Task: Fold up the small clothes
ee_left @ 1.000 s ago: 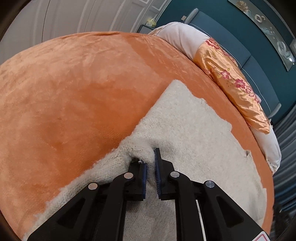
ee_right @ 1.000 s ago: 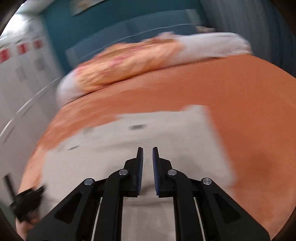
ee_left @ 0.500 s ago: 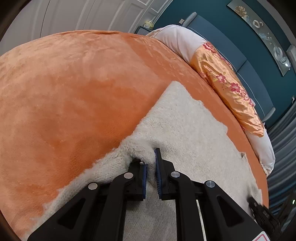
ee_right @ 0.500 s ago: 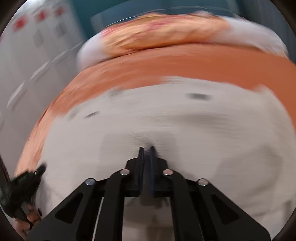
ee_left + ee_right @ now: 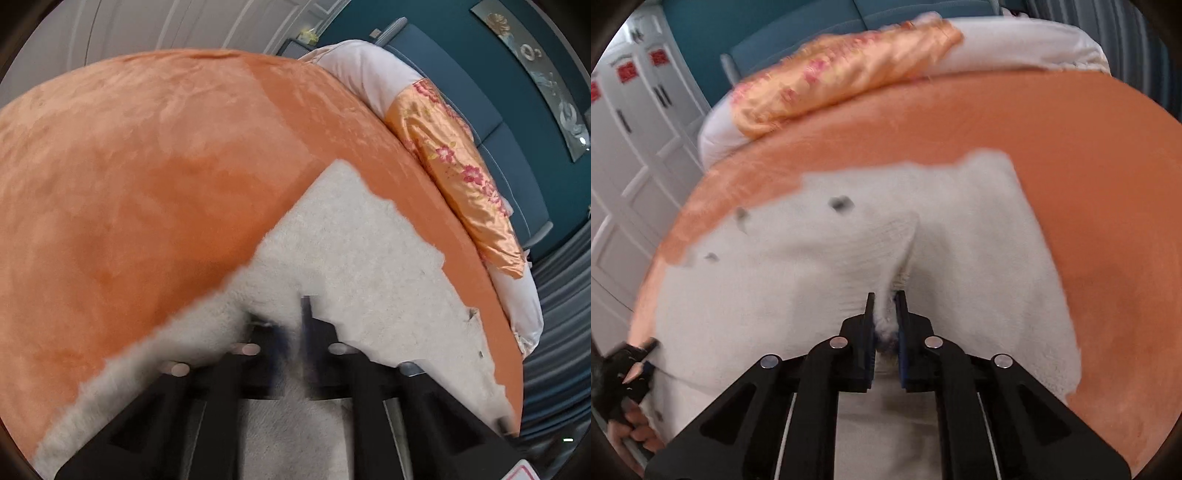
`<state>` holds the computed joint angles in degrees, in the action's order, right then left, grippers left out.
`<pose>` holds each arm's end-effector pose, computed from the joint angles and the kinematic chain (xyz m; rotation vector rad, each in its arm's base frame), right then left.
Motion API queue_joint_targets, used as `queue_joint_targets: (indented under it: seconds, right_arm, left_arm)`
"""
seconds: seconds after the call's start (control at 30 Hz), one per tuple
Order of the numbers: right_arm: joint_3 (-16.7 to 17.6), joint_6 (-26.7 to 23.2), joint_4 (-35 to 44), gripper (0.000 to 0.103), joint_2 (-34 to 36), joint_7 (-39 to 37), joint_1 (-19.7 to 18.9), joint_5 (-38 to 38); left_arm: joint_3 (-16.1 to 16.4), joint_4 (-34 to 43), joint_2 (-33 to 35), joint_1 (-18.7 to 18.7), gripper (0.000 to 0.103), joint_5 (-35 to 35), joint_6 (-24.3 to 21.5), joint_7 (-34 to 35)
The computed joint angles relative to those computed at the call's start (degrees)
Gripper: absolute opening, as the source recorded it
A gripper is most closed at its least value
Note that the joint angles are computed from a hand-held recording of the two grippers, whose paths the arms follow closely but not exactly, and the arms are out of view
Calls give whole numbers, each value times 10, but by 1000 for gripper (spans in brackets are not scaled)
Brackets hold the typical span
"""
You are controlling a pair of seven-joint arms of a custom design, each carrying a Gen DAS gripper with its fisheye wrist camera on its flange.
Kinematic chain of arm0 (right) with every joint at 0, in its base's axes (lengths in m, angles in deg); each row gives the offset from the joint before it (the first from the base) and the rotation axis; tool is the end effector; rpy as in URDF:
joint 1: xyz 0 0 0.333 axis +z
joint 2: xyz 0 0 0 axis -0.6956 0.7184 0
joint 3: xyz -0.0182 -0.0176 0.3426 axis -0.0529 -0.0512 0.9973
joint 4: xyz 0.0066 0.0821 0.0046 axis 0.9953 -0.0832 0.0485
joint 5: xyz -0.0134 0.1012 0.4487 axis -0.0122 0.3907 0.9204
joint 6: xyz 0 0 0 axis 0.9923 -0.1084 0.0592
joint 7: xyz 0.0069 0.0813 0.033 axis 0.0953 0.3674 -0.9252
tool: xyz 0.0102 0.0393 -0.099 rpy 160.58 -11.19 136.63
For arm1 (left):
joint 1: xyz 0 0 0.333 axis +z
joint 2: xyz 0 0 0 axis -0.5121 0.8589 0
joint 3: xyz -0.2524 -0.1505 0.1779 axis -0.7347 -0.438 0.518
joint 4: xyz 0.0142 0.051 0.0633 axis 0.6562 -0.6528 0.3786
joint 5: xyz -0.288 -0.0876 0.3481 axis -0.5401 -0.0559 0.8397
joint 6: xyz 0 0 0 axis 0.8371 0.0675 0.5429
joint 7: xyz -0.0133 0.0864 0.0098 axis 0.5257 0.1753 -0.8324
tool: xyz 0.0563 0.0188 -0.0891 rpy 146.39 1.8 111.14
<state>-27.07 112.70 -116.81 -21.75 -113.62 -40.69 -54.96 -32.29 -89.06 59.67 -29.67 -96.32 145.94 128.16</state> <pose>0.4612 0.1874 0.4965 -0.9370 2.0743 -0.6947 0.6432 -0.0317 0.4584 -2.2176 1.7907 -1.1927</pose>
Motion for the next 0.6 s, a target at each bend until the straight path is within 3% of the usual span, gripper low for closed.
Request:
queue_joint_targets:
  seconds: [0.07,0.1,0.17,0.23,0.3,0.33,0.4,0.47,0.5,0.53,0.6]
  right_arm:
    - [30,7,-3,7,-53,102,-26,-107]
    - [25,-19,-2,7,-62,119,-9,-127]
    - [-1,-19,-11,7,-20,39,4,-45]
    - [-48,-23,-17,7,45,-80,42,87]
    - [-27,-37,-8,7,32,-64,34,68]
    - [-4,-22,-10,7,7,-10,10,15]
    - [11,-31,-6,7,-2,20,-2,-20]
    - [-27,-28,-9,7,37,-51,23,58]
    - [-32,-2,-22,7,51,-77,17,89]
    - [-44,-8,-24,8,46,-62,31,80]
    - [-29,-36,-30,8,11,-61,34,86]
  left_arm:
    - [-1,-8,-19,-2,4,-72,34,61]
    - [0,-10,-24,-5,4,-82,50,73]
    - [-2,-12,-13,-9,5,-30,72,48]
    - [11,-4,15,-17,4,73,45,-38]
    - [-3,-11,5,-1,4,28,48,-15]
    - [-4,-13,1,-1,5,12,56,2]
    - [-4,-13,7,-4,5,35,64,-14]
    - [-4,-8,23,-5,7,74,62,-49]
    - [-6,-12,24,-7,9,94,76,-57]
    - [-7,-14,21,-8,10,110,81,-65]
    - [-7,-18,9,-7,12,121,67,-57]
